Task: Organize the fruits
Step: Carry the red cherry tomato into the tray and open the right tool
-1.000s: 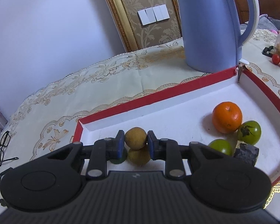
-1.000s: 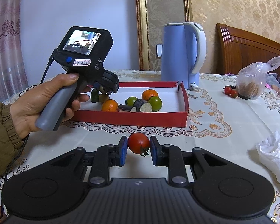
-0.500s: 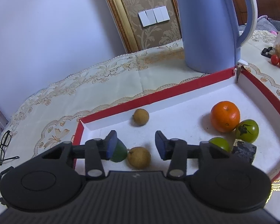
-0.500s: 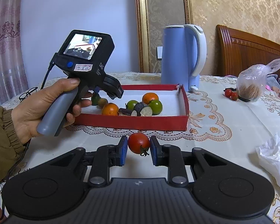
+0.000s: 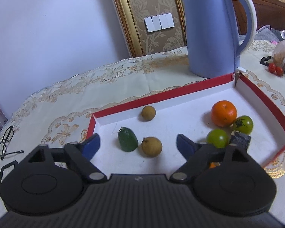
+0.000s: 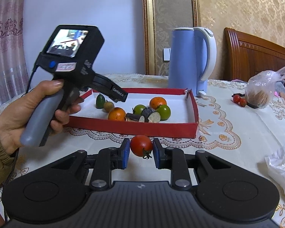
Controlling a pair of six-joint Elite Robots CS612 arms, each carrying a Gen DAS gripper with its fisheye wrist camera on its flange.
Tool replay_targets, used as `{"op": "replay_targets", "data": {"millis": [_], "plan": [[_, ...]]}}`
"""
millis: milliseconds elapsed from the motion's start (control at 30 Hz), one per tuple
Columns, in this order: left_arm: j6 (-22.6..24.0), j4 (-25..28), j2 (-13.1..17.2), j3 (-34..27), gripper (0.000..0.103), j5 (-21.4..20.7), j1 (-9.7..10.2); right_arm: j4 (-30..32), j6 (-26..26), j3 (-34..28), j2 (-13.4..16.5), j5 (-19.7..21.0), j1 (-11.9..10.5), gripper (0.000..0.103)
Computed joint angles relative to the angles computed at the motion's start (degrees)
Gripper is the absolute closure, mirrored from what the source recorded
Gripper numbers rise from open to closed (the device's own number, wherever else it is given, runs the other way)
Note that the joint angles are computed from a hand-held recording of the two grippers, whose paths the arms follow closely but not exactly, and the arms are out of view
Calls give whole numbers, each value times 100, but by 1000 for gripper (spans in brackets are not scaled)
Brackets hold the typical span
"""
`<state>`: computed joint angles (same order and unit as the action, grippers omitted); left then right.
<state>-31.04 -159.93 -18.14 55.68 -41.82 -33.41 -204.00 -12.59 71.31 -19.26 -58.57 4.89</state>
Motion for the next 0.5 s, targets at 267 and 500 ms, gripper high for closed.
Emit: {"op": "replay_targets", "data": {"millis": [267, 500], "plan": [[-460, -256, -309, 629, 3, -133, -38, -46, 29, -131, 17, -50, 40, 78], [-856, -513, -563, 1184, 0, -304, -67, 27, 82, -411, 76, -48, 89, 78]]}}
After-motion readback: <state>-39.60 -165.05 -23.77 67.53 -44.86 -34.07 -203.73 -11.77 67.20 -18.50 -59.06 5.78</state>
